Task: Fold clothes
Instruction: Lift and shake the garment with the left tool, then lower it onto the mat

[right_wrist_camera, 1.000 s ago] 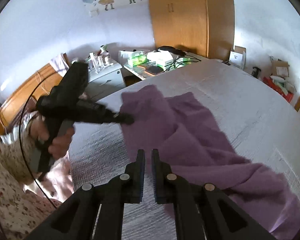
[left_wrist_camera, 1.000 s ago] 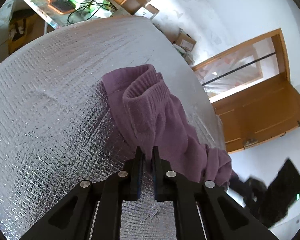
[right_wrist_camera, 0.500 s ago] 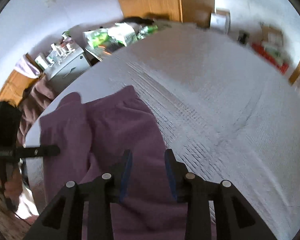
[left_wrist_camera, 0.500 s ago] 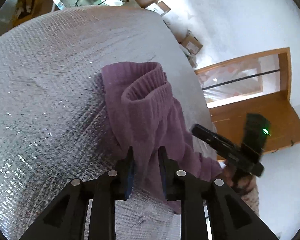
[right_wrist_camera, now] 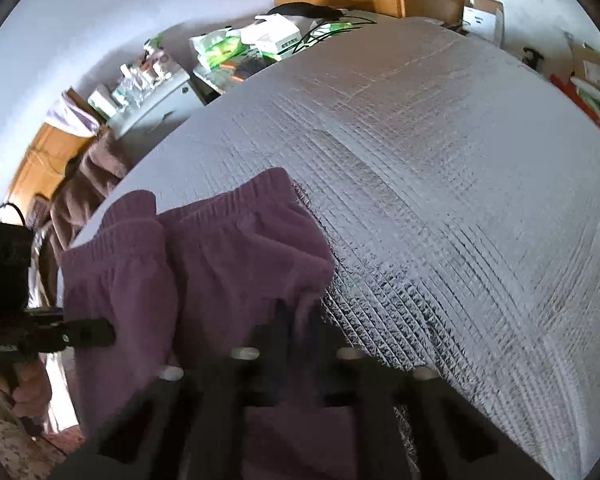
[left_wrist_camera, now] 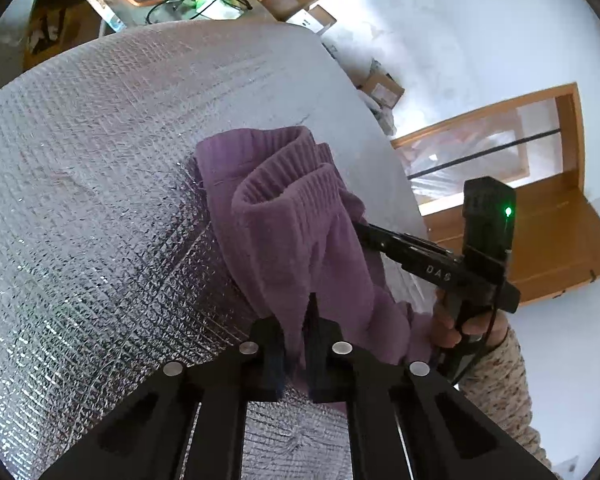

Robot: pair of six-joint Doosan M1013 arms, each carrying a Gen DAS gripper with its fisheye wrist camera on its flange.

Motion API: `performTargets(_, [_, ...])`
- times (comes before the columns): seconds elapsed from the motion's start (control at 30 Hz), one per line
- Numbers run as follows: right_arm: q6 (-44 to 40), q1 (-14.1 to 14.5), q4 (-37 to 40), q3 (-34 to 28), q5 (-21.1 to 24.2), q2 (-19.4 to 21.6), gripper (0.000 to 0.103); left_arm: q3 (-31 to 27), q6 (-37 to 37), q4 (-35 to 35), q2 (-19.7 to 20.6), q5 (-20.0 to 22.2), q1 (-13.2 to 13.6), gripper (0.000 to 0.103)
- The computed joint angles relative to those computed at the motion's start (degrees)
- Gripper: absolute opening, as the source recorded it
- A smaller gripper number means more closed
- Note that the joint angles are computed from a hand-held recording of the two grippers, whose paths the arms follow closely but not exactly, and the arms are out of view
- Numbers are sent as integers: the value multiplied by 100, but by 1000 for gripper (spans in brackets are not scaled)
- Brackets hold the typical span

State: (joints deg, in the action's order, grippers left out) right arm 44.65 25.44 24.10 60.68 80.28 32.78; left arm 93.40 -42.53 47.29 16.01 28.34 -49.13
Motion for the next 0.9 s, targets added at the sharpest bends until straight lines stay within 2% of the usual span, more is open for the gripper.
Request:
performTargets(0.13, [-204, 56, -122, 280, -793, -272, 7, 97, -220, 193, -76, 44, -38, 5])
performTargets(0.27, [-98, 69, -81, 215, -1136, -307, 7, 202, -460, 373, -152, 84, -66, 4])
performTargets(0.43, [-17, 196, -405, 235, -1841, -346, 7, 348, -755, 578, -294, 273, -159, 3])
performTargets(0.6, [101, 269, -405, 68, -1942, -237, 7, 533, -911, 615, -441, 434, -284, 3])
performTargets(0.77, [73, 323, -383, 21, -2126, -213, 7, 873, -1269, 665, -697, 727, -523, 3])
performTargets(0.9, [272, 460, -903, -67, -2306, -99, 7, 1033, -1323, 551, -832, 968, -663, 3])
